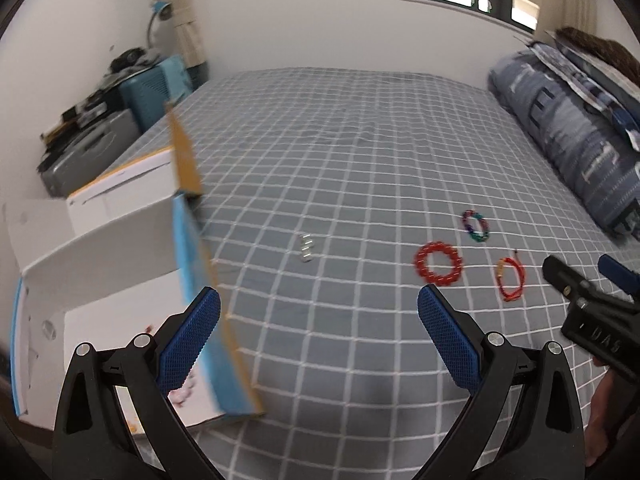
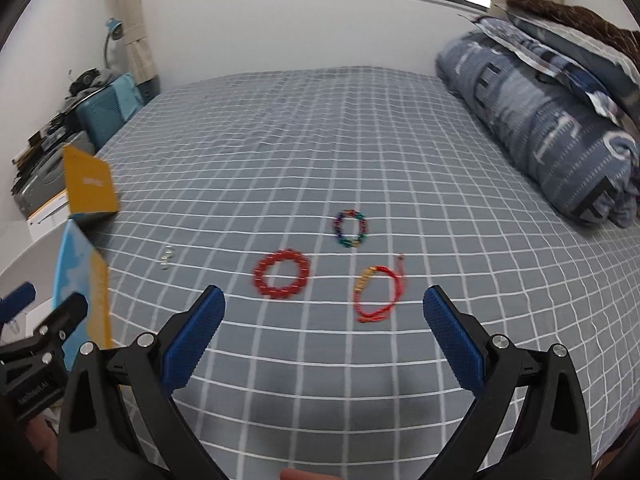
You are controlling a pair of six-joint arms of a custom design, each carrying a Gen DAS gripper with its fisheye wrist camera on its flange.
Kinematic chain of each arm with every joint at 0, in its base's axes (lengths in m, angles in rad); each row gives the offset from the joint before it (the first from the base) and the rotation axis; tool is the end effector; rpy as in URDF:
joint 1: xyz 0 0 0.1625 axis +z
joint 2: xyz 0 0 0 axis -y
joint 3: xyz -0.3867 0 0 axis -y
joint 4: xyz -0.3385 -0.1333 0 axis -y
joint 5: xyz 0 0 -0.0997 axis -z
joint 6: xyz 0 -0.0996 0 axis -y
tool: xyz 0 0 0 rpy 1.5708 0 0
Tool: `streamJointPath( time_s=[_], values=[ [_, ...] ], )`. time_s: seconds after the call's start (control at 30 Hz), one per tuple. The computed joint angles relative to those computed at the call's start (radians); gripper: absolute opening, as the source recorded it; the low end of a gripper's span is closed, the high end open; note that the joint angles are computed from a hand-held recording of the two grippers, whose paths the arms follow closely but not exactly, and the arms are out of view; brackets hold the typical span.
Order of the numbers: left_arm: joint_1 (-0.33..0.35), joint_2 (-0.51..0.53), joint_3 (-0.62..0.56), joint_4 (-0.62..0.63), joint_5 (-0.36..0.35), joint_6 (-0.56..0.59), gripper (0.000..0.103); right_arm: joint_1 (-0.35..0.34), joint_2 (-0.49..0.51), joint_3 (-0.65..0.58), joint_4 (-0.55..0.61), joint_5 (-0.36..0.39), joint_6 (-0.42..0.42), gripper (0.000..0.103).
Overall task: Organize jewelry
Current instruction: 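Withdraw both tools from the box back toward the bed, then grasp the red bead bracelet with the left tool while the right tool grasps the red-gold string bracelet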
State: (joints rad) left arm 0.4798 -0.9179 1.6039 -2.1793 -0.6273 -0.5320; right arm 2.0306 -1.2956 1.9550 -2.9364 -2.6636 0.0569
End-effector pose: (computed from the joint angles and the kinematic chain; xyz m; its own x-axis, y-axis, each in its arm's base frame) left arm -0.4262 -0.4629 0.1892 -0.6342 0.2402 -0.7349 0.6530 0.6754 -0.3427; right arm 0.2524 -0.4086 0.3571 -0.6861 0.3505 0.6376 -0.2991 0.6629 -0.6863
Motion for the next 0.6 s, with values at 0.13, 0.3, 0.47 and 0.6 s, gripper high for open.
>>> streamJointPath(
  time_s=[0.13,0.3,0.47,0.6],
  values=[
    [0.018,0.094,-0.092,-0.029,-0.055,0.056,0.097,-0.052,-0.031,0.015,-0.006,0.004,-0.016,0.095],
    [0.047,0.212,-0.229,0.022,-0.093,0.104,0.097,-0.12,-0.052,0.024,-0.018,0.038,-0.042,0.095],
    [0.078,0.312,-0.347,0.025,-0.115,0.141,0.097,-0.199,-0.05,0.009,-0.002,0.104,-0.053,0.095],
    [0.108,0.404,-0.452,0.044,-0.099,0.174,0.097,-0.248,-0.014,-0.034,0.034,0.13,-0.061,0.095]
  ],
)
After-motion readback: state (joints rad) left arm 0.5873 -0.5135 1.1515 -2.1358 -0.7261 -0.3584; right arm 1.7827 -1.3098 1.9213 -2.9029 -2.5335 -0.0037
